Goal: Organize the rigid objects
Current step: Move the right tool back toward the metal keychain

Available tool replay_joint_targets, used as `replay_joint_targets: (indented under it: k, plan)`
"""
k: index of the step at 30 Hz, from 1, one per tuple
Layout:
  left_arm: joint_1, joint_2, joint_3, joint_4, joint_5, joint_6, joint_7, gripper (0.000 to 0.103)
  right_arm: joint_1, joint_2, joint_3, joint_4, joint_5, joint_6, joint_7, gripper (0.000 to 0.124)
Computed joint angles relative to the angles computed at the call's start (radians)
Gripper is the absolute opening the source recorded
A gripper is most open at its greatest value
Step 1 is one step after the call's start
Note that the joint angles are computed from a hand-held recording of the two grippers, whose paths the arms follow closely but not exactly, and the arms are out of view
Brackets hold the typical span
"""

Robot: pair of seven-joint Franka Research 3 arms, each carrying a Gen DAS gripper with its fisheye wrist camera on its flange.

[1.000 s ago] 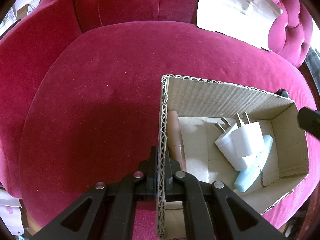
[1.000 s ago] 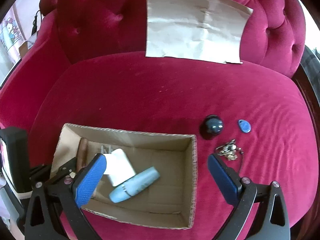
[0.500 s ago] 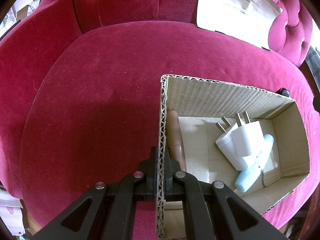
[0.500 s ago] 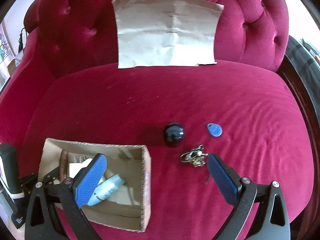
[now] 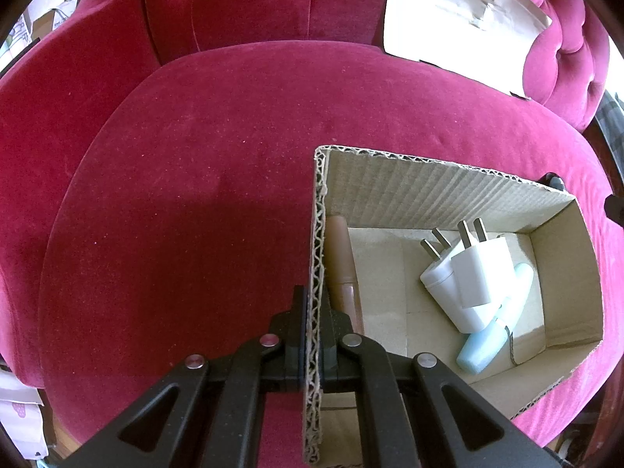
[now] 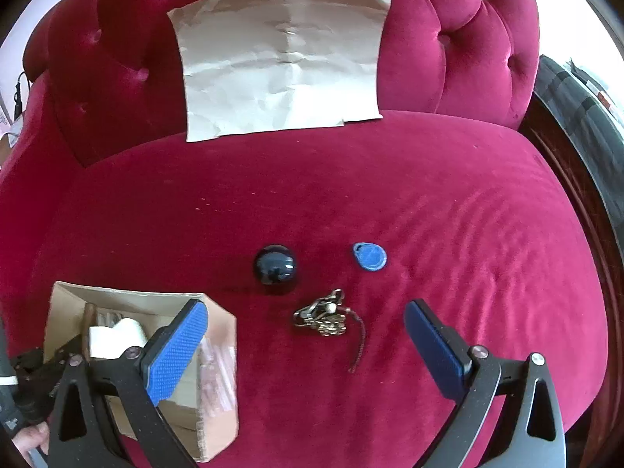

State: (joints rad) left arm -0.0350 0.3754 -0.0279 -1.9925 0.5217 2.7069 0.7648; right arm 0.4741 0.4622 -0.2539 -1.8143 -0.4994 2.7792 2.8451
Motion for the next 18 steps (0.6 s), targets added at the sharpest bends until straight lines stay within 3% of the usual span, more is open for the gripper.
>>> replay_joint_targets:
  k: [7,15,18]
  plan:
    - [-0.001,-0.001,0.002,-0.003,0.003,0.004,0.001,0.003,-0.011,0.029,-0.010,-0.016,0.021,0.045,-0.019,0.103]
    - [-0.008,-0.002,0.008,-0.003,0.015,-0.003,-0.002,0.003,-0.031,0.102,0.015,0.036,0.134,0.016,-0.135,0.103]
    - [-0.005,-0.007,0.006,-0.009,0.021,-0.001,0.001,0.003,-0.053,0.112,0.031,0.027,0.193,0.063,-0.182,0.103]
